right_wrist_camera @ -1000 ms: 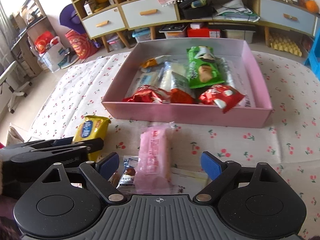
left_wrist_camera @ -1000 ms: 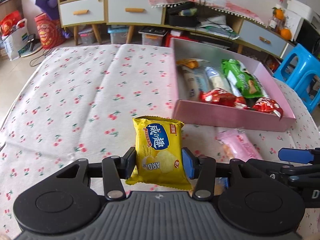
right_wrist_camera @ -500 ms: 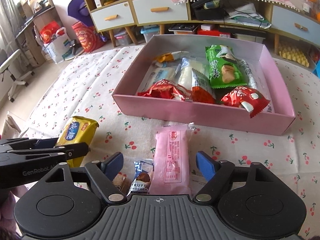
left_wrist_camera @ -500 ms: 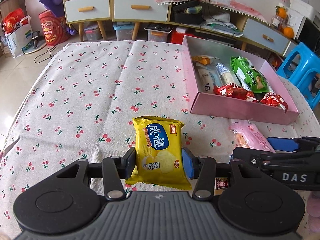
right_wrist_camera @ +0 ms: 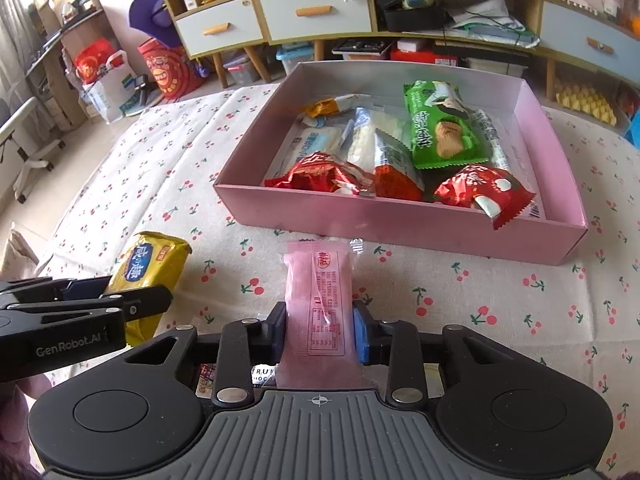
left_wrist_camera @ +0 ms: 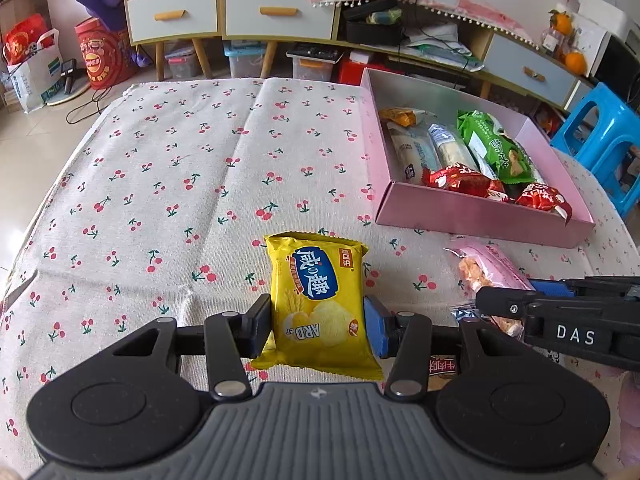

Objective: Organize snacks
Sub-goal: 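Grasp yellow chip bag with left tool while right tool grasps pink pastry pack, then carry both packs into the pink box and open both tools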

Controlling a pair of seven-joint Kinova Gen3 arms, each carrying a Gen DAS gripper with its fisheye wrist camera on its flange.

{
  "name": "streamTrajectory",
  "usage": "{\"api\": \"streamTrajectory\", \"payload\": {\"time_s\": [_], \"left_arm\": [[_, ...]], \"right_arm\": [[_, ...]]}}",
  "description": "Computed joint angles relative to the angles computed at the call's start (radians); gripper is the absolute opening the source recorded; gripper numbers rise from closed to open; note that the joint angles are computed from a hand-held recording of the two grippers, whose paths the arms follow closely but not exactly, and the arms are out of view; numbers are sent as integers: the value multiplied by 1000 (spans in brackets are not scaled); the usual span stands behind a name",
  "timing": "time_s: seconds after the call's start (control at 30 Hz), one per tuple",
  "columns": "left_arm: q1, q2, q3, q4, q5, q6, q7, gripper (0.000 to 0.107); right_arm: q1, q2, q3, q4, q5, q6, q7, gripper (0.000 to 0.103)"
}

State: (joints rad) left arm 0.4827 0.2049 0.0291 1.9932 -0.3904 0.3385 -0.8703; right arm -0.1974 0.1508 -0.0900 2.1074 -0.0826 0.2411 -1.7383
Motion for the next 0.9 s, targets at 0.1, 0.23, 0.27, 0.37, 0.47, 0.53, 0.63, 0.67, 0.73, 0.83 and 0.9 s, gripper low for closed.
{"api": "streamTrajectory", "payload": {"time_s": [0.1, 0.23, 0.27, 0.37, 0.47, 0.53, 0.63, 0.67, 0.73, 0.83, 0.9], "left_arm": [[-6, -2, 4, 0, 8, -4, -5, 45], [-6, -4, 5, -2, 15, -7, -3, 45], [-7, -5, 6, -3, 17, -9, -4, 45], [-2, -7, 9, -6, 19, -12, -3, 45], [5, -9, 9, -9, 19, -19, 2, 45], [29, -12, -10, -9, -5, -25, 38, 45], [48, -17, -25, -7, -34, -46, 82, 45], [51, -16, -25, -11, -38, -47, 90, 45], [53, -14, -21, -19, -40, -48, 99, 45], [82, -12, -38, -31, -66, -48, 145, 45], [111, -14, -59, -35, -99, -57, 200, 45]], "right_arm": [[48, -6, -36, -3, -59, 3, 62, 31], [79, -27, -46, 6, -117, 0, 122, 31], [87, -32, -46, 7, -133, 3, 134, 31], [125, -43, -56, 11, -210, 12, 207, 31], [141, -61, -46, 19, -257, 16, 260, 31], [148, -74, -37, 24, -289, 20, 295, 31], [166, -93, -21, 32, -356, 29, 368, 31], [168, -99, -13, 34, -374, 31, 388, 31], [174, -109, 5, 35, -411, 39, 427, 31], [178, -122, 34, 34, -447, 50, 462, 31], [186, -134, 53, 31, -484, 62, 497, 31]]}}
